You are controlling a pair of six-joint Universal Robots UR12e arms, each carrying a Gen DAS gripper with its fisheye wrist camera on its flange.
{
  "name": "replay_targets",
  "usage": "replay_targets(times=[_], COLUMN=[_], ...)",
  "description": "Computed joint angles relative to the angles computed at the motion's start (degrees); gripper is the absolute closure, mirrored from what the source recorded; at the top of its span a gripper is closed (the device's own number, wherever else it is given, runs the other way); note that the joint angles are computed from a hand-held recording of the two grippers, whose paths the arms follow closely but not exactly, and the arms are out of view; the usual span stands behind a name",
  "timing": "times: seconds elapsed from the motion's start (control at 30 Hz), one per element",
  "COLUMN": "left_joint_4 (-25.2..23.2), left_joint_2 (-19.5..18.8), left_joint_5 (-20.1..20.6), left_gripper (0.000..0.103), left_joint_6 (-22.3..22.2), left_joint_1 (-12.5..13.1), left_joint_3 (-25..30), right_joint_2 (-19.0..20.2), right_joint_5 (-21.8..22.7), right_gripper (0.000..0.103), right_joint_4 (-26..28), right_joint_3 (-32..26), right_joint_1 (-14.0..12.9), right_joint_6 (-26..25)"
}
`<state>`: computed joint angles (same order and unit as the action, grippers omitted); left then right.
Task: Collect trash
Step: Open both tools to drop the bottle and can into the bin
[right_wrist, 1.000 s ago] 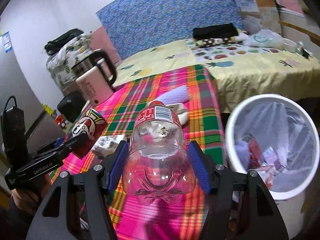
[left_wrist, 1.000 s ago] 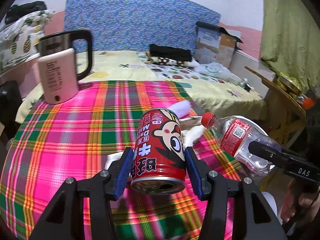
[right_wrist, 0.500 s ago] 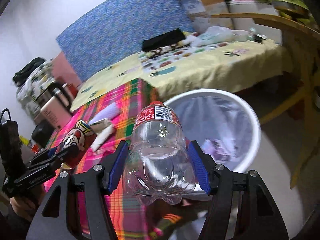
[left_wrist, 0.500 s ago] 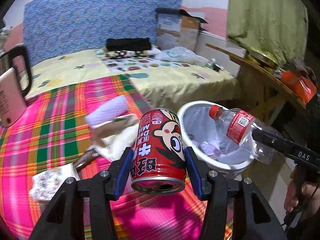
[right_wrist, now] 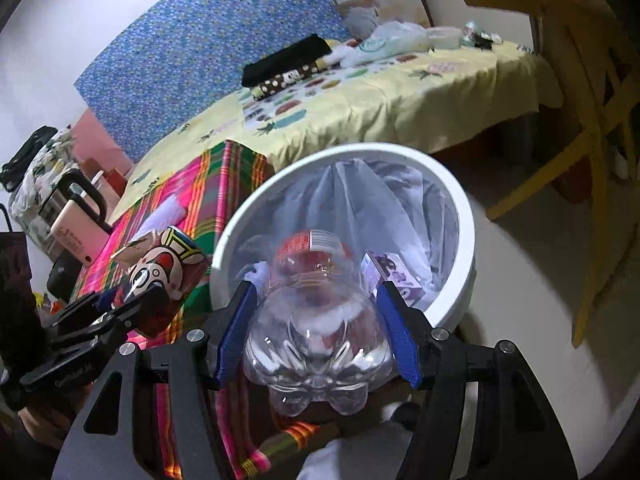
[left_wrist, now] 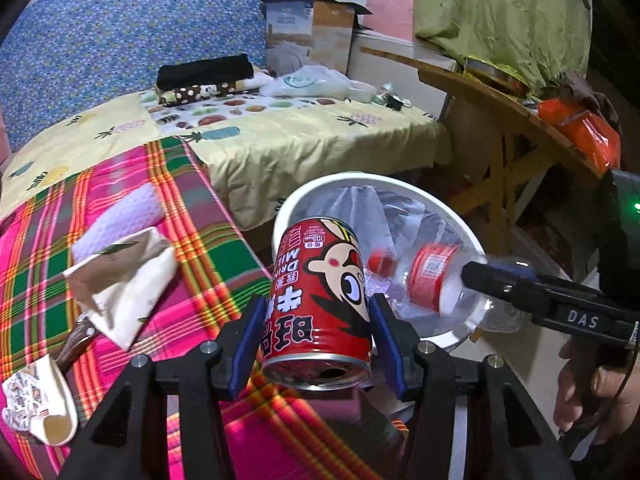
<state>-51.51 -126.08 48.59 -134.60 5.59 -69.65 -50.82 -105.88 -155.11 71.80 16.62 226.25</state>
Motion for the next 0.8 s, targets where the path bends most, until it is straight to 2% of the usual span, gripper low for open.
replay_targets(times=[0.13,0.23,0.47,0.7,0.8], left_joint_4=[-1.04,-1.64,-3.45,-5.43,-8.11], left_joint_2=[-0.22,-0.36,-0.72,-0.78,-0.96], left_joint_5=[0.48,0.65,0.62,0.09,0.00], left_gripper=[0.048,0.048,0.048,0.048,0.046], left_joint_6=[0.61,1.08,2.60,5.03,6.42], left_joint_1=[-0.48,-0.77,-1.45,-2.18,-2.39], left_joint_3=[0.29,0.46,1.02,1.30,2.17], right_joint_2=[0.56,0.18,-1.12,-1.08,-1.10], right_joint_5=[0.62,0.40,-4.56,-3.97,-3.77], right_gripper=[0.039,0.039,0.039,0.039,0.039], right_joint_4=[0.19,-2.73,-7.77,-6.94,-6.75], right_joint_3=[-0.74,0.50,3.30,3.37,3.33], right_joint_1=[-0.17,-0.15,0.06,0.05,0.01], right_joint_6=[-0.74,-1.18,0.82,1.61,1.66])
